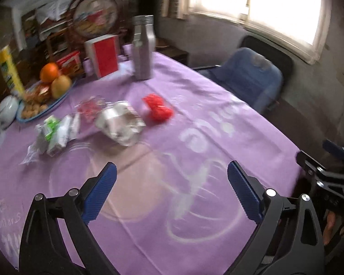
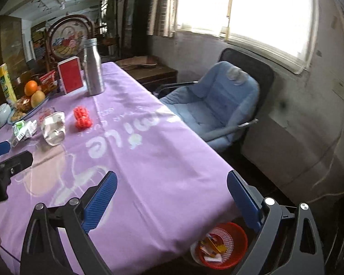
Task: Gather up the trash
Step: 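Grasp the red mesh net with the right tool while the left tool grasps the white medicine box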
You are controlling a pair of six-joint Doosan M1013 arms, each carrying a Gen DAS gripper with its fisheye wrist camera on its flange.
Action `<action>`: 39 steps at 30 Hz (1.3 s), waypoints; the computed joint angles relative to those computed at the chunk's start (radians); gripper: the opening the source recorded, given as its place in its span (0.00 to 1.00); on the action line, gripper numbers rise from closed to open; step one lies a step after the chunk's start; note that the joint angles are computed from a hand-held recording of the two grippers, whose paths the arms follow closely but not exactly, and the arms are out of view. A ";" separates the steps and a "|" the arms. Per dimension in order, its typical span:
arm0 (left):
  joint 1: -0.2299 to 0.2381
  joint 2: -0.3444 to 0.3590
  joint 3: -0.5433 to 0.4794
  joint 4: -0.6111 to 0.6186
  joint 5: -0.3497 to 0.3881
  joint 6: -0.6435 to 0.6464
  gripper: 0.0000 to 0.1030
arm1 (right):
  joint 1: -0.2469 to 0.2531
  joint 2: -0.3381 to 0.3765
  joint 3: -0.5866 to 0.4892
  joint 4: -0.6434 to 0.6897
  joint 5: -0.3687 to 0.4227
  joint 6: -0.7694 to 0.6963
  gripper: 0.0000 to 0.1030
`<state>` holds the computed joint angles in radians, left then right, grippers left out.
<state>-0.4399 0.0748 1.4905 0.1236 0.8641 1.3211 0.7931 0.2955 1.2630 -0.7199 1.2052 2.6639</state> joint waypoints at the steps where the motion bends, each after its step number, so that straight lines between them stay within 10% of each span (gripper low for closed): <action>1: 0.011 0.008 -0.007 0.037 0.002 -0.044 0.91 | -0.003 0.012 -0.016 0.009 -0.013 -0.013 0.92; 12: 0.166 0.083 -0.054 0.147 0.061 -0.327 0.91 | -0.084 0.171 -0.251 0.284 -0.209 -0.239 0.93; 25: 0.232 0.114 -0.051 0.150 0.120 -0.418 0.91 | -0.108 0.545 -0.787 0.374 0.120 -0.513 0.77; 30: 0.266 0.097 -0.040 0.081 0.076 -0.415 0.91 | -0.137 0.615 -0.892 0.474 0.185 -0.518 0.44; 39: 0.270 0.076 -0.021 0.128 0.036 -0.477 0.91 | -0.145 0.446 -0.606 0.562 -0.022 -0.476 0.28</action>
<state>-0.1704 0.1504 1.4696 0.2513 0.9000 0.8442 0.6485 0.7416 0.6566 -0.1579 1.1833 2.1883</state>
